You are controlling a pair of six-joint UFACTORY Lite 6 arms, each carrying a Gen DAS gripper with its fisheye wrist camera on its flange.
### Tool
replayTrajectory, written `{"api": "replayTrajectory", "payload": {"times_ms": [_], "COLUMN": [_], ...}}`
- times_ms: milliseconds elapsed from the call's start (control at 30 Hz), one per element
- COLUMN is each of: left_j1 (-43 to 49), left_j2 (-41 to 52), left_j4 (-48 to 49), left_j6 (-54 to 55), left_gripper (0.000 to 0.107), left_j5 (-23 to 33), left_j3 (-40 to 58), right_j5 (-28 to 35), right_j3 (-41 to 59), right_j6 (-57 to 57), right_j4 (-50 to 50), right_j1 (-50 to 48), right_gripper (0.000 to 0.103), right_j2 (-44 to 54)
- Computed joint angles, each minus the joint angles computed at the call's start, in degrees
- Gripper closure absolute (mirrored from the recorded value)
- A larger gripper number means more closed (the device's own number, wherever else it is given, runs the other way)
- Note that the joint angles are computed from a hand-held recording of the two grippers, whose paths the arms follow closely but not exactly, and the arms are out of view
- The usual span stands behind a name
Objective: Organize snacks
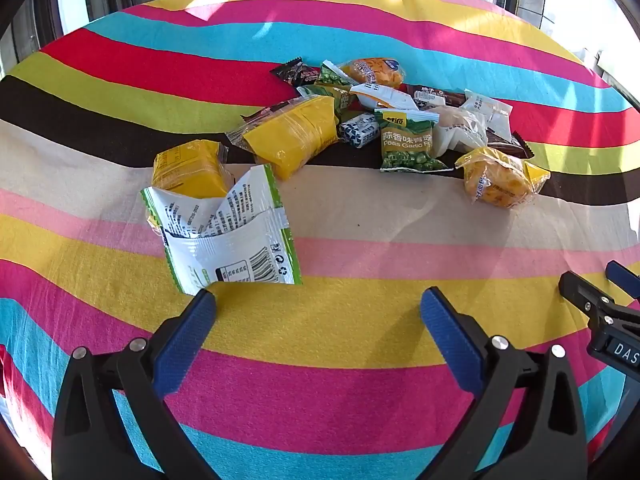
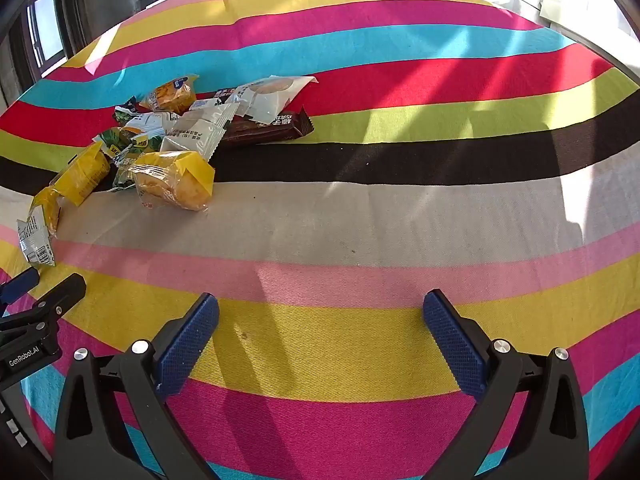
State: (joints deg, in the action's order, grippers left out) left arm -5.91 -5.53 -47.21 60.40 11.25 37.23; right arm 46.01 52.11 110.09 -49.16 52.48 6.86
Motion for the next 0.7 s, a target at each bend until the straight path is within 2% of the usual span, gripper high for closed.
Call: {"api": "replayTrajectory", "payload": {"times_ms": [700], "left_j1": [0.02], "left_j2": [0.02], "left_j4": [-0.26], "left_j6": [0.27], "left_gripper": [0.005], "left_j5": [-0.01], "left_j3": [0.0], "right_j5": [0.11], "right_j3": [0.34], "right_j6": [-0.52], "right_j4": [0.27], "right_j1": [-0.18], "right_gripper": [0.004], "right_j2": [0.05]}}
